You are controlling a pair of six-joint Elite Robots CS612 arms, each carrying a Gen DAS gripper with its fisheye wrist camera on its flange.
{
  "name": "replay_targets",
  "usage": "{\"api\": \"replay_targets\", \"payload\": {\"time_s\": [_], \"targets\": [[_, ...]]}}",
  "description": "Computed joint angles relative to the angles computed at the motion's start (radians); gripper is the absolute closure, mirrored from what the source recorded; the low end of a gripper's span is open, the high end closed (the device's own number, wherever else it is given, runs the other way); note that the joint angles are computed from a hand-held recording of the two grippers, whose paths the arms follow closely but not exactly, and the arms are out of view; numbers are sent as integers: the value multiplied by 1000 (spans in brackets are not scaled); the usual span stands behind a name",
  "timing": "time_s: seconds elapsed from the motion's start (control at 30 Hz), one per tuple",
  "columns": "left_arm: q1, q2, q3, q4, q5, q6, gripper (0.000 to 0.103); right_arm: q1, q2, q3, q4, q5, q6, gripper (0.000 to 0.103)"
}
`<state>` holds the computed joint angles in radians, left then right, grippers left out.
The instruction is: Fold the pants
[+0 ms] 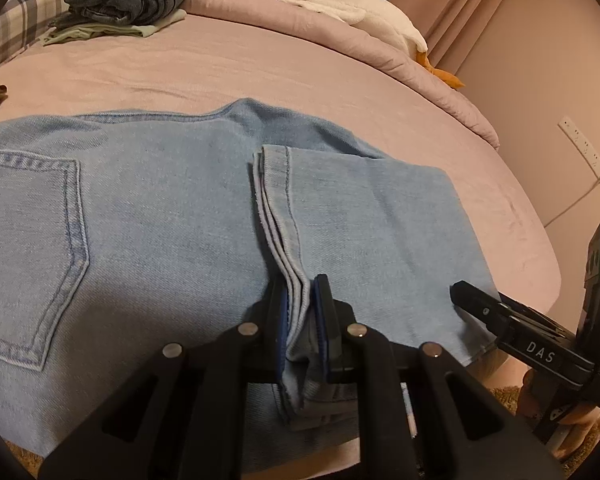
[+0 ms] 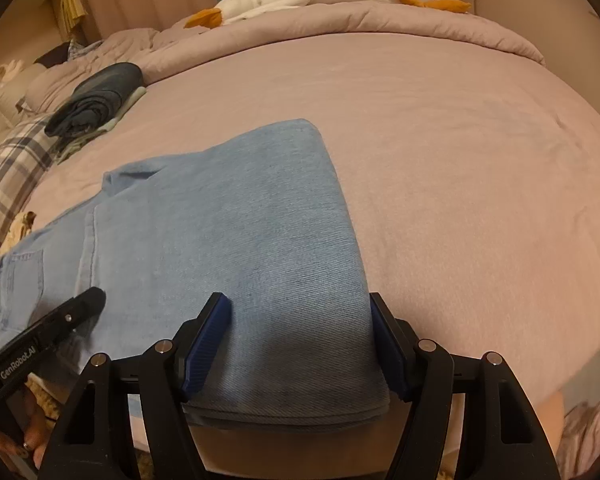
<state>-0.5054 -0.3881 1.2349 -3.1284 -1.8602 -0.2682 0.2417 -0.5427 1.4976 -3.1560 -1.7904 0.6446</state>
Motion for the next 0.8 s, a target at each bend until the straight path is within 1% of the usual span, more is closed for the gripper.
{"api": "replay_targets", "payload": {"time_s": [0.27,0.47,0.6,0.8], "targets": [[8,0,10,-11,-26,20,88,6,-2,-2,17,-23,26,35],[13,6,12,-41,-46,6,88,9,1,-6,19,-39,30,35],[13,6,13,-43,-47,-6,88,12,4,-9,18,-51,28,34],[6,2,26,-65,-26,-12,88,14,7,-6,-1,-60,21,34]]}}
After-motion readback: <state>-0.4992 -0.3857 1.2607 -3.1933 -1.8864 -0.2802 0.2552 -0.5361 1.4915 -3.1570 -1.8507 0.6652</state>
